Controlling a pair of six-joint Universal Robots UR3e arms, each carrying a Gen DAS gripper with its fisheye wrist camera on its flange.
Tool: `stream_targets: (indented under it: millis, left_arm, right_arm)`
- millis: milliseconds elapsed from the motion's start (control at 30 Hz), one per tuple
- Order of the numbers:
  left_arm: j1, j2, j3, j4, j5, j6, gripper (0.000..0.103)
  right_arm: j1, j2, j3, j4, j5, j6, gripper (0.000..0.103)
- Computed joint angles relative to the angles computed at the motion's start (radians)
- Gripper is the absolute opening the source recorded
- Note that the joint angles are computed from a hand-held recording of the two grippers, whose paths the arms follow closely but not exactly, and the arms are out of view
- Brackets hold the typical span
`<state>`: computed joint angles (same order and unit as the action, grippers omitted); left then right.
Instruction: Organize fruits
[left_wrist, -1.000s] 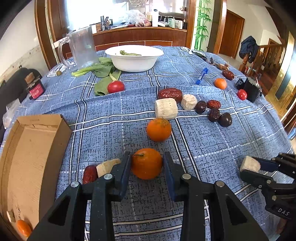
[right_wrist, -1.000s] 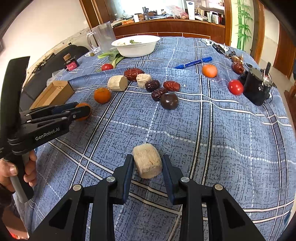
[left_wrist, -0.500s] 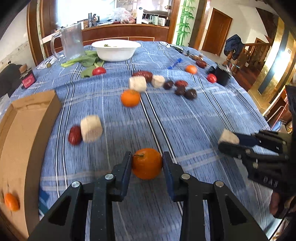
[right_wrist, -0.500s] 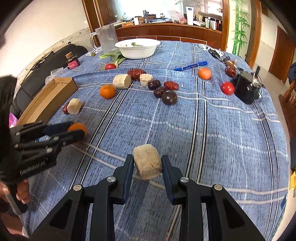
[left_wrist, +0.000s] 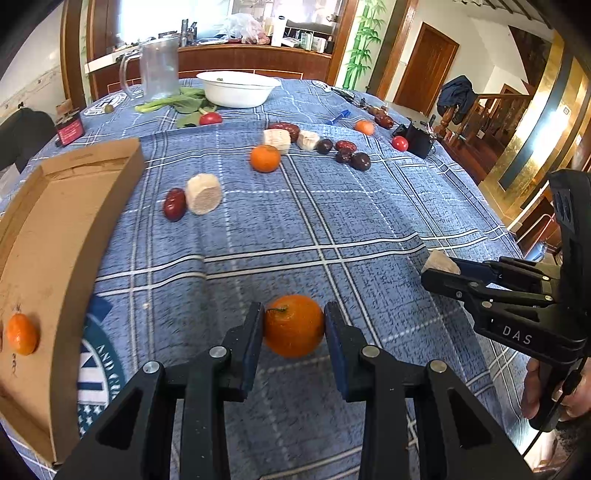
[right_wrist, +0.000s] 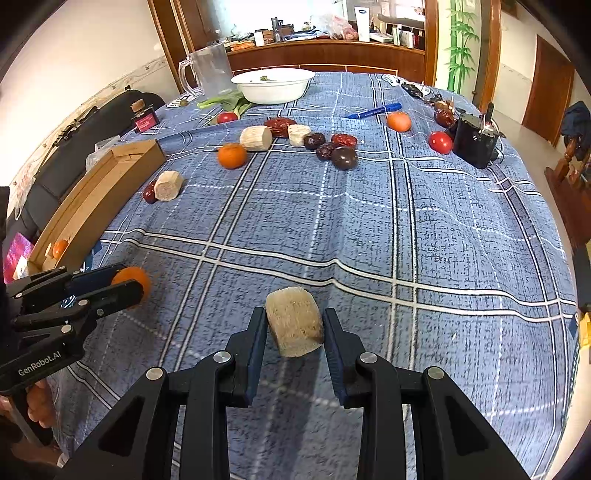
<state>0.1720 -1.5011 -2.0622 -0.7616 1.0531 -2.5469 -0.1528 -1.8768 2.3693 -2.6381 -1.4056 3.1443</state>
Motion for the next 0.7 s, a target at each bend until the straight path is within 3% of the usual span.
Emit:
stream_targets:
  millis: [367, 700]
  left_arm:
    - [0.142, 0.103, -0.012, -0.159, -0.081, 0.136, 0.032]
    - [0.225, 0.121, 0.027, -0.236, -0.129, 0.175, 0.032]
  right_arm:
    - [0.127, 0.015, -0.046, 0.016, -0.092, 0.131, 0.033]
    - [0.265, 0.164, -0.188, 0.001, -0.165, 0.190, 0.033]
